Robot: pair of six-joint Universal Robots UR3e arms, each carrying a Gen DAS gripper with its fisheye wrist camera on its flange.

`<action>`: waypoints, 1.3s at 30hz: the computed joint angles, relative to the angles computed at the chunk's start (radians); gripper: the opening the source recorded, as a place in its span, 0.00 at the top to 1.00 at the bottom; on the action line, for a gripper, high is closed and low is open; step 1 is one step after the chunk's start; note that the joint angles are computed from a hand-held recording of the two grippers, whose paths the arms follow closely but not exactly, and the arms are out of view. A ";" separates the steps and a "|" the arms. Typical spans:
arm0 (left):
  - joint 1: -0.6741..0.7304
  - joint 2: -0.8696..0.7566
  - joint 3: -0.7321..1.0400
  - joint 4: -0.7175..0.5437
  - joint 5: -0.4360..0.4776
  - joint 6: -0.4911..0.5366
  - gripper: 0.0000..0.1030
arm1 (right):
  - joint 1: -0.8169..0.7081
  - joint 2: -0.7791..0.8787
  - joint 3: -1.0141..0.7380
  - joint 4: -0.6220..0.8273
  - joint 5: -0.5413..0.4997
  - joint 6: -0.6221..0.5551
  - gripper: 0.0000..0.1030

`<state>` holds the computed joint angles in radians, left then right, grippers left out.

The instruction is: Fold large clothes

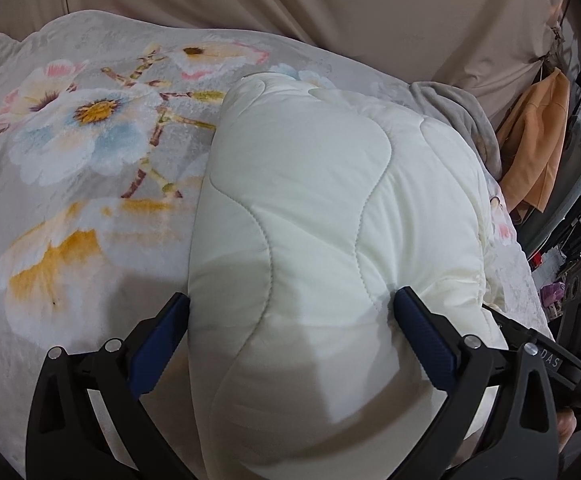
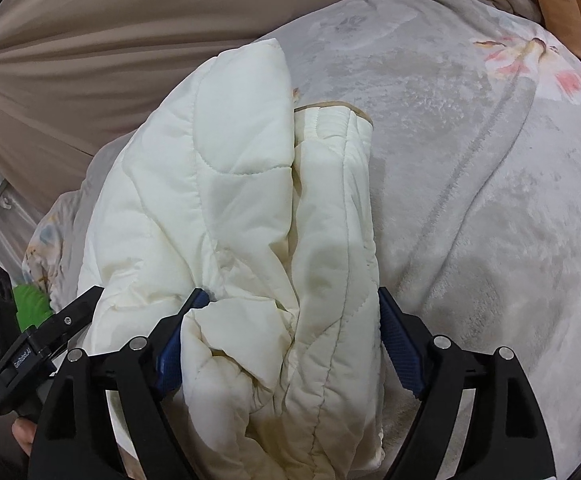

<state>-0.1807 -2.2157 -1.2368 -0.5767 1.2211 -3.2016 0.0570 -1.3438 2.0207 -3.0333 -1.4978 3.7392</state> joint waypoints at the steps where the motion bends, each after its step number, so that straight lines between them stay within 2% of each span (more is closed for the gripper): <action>1: -0.001 -0.002 -0.001 0.004 0.002 -0.001 0.04 | -0.002 0.002 0.000 -0.002 0.004 -0.001 0.21; 7: 0.012 -0.019 0.011 0.002 -0.026 -0.005 0.04 | -0.045 0.034 -0.016 -0.019 0.084 -0.024 0.20; 11: 0.092 -0.017 0.028 -0.097 -0.194 0.017 0.04 | -0.075 0.046 -0.024 -0.018 0.141 -0.052 0.20; 12: 0.130 -0.004 0.010 -0.120 -0.263 0.034 0.04 | -0.076 0.045 -0.024 -0.017 0.143 -0.056 0.20; 17: 0.175 -0.024 0.024 -0.195 -0.328 0.091 0.04 | -0.090 0.063 -0.016 -0.054 0.173 -0.055 0.20; 19: 0.188 -0.079 0.068 -0.255 -0.420 0.078 0.04 | -0.088 0.066 -0.018 -0.059 0.169 -0.053 0.23; 21: 0.194 -0.132 0.135 -0.367 -0.524 0.096 0.04 | -0.089 0.059 -0.024 -0.047 0.167 -0.065 0.27; 26: 0.142 -0.091 0.120 -0.308 -0.424 0.064 0.04 | -0.103 0.018 0.015 -0.052 0.180 -0.057 0.32; 29: 0.136 -0.044 0.078 -0.269 -0.383 0.062 0.05 | -0.136 -0.100 0.115 -0.063 0.190 -0.042 0.34; 32: 0.118 0.060 -0.055 -0.093 -0.251 0.056 0.06 | -0.150 -0.307 0.254 -0.083 0.103 -0.046 0.34; 33: 0.097 0.110 -0.118 0.010 -0.152 0.047 0.06 | -0.126 -0.377 0.276 -0.050 0.009 -0.040 0.34; 34: 0.078 0.154 -0.184 0.122 -0.082 0.045 0.06 | -0.064 -0.422 0.267 0.008 -0.150 -0.020 0.34; 35: 0.071 0.183 -0.223 0.187 -0.070 0.051 0.06 | 0.028 -0.437 0.235 0.077 -0.346 0.009 0.32; 36: 0.070 0.220 -0.273 0.255 -0.107 0.060 0.06 | 0.094 -0.434 0.206 0.126 -0.468 0.028 0.32; 38: 0.063 0.256 -0.324 0.340 -0.212 0.055 0.05 | 0.188 -0.402 0.150 0.168 -0.586 0.060 0.32; 39: 0.044 0.266 -0.338 0.380 -0.240 0.057 0.05 | 0.216 -0.377 0.120 0.163 -0.596 0.063 0.32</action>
